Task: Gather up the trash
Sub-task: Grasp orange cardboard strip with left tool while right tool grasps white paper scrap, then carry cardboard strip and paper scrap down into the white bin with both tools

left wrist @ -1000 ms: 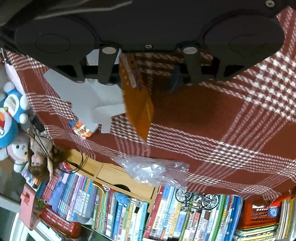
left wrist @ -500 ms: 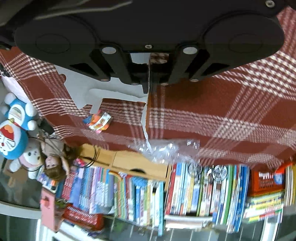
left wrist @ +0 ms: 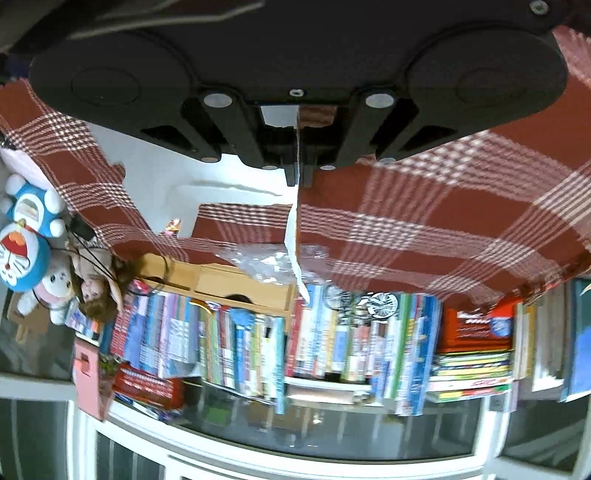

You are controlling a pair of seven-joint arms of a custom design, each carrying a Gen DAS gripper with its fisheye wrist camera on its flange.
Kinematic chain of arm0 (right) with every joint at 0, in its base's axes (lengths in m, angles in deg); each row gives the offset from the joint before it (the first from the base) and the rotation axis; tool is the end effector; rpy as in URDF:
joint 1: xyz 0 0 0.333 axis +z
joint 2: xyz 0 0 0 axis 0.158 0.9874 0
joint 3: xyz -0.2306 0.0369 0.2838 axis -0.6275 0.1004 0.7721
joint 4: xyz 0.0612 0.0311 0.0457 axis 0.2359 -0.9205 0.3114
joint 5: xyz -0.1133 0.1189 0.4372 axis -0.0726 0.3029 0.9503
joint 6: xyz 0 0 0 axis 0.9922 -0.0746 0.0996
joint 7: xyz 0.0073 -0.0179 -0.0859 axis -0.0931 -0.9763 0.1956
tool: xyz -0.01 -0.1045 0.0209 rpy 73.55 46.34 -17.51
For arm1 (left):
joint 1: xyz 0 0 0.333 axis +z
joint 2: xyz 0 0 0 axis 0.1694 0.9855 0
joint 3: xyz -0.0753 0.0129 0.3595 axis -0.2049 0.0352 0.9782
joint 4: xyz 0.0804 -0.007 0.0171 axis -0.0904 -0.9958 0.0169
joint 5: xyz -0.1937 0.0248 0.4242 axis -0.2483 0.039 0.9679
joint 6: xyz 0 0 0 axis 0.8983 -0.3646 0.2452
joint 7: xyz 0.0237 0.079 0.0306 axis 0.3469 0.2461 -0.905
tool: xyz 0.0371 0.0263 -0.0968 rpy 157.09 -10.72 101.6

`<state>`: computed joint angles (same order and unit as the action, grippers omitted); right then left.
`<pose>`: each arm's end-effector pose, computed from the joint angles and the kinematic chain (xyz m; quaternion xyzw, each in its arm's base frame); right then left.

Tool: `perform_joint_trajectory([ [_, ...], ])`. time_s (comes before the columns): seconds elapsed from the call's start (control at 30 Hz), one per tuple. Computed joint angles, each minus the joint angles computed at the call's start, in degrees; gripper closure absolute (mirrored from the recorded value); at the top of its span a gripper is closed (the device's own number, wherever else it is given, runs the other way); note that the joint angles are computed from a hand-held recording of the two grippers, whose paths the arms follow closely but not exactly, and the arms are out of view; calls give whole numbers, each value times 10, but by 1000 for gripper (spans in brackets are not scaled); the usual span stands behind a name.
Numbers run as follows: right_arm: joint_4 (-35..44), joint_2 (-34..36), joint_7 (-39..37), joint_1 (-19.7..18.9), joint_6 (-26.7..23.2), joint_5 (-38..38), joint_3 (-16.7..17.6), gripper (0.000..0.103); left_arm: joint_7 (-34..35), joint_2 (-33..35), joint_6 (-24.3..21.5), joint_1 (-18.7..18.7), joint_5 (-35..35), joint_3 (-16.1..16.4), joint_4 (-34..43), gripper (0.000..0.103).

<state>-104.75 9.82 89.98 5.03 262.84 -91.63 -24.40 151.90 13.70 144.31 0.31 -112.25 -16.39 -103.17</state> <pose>0.4793 0.0459 0.6383 -0.5117 0.6539 -0.3529 0.4314 0.6596 -0.2189 0.6919 -0.4650 0.7082 -0.4891 0.2073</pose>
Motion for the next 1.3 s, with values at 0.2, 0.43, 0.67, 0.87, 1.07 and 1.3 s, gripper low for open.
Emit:
perform_joint_trajectory([
  [0.2, -26, -31, -25, 59, -41, 25, -38, 76, 100, -73, -27, 0, -81, 24, -71, 103],
  [0.43, -55, -64, -58, 114, -87, 65, -64, 76, 149, -165, -110, -17, -94, 60, -163, 103],
  [0.67, -73, -74, -99, 163, -139, 113, -90, 76, 78, -217, -219, -3, 13, 60, -226, 103],
  [0.87, -79, -66, -134, 184, -180, 152, -98, 75, 12, -215, -224, 17, 144, 24, -257, 103],
  [1.07, -80, -49, -150, 189, -211, 185, -99, 75, -20, -194, -225, 10, 222, 10, -274, 102],
  [1.3, -74, -26, -163, 188, -236, 208, -97, 75, -73, -158, -252, 3, 266, 2, -264, 102],
])
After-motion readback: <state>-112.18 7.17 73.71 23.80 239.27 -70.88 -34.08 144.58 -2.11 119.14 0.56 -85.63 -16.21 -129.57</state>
